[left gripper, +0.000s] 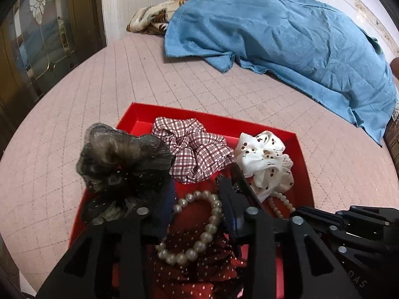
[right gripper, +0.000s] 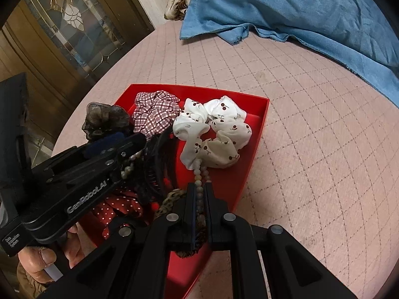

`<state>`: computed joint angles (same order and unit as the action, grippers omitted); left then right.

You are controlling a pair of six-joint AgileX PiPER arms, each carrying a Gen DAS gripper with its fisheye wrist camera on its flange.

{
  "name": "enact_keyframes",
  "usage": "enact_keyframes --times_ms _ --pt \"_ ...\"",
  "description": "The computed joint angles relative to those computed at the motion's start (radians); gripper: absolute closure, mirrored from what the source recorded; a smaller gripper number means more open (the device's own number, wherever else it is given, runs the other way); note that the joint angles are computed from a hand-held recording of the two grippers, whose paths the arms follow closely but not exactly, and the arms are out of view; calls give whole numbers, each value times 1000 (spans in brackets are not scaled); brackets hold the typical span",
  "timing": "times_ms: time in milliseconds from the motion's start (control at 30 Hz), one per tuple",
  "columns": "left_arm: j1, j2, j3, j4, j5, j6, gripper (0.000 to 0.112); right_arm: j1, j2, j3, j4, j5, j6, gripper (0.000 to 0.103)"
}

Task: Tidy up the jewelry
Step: 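Lower the pearl necklace and jade bracelet into the tray and open both tools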

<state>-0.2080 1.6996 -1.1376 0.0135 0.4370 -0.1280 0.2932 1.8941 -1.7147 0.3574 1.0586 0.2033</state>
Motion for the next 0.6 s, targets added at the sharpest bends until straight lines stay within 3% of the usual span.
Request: enact_keyframes --times_ms 267,433,600 --pt "-35 -100 50 132 38 -131 67 -2 -76 54 7 -7 7 94" --pt "-47 -192 94 180 65 -195 56 -1 -154 113 -3 -22 23 73" --pt "-63 -285 135 211 93 -239 52 8 -242 179 -27 -24 45 72"
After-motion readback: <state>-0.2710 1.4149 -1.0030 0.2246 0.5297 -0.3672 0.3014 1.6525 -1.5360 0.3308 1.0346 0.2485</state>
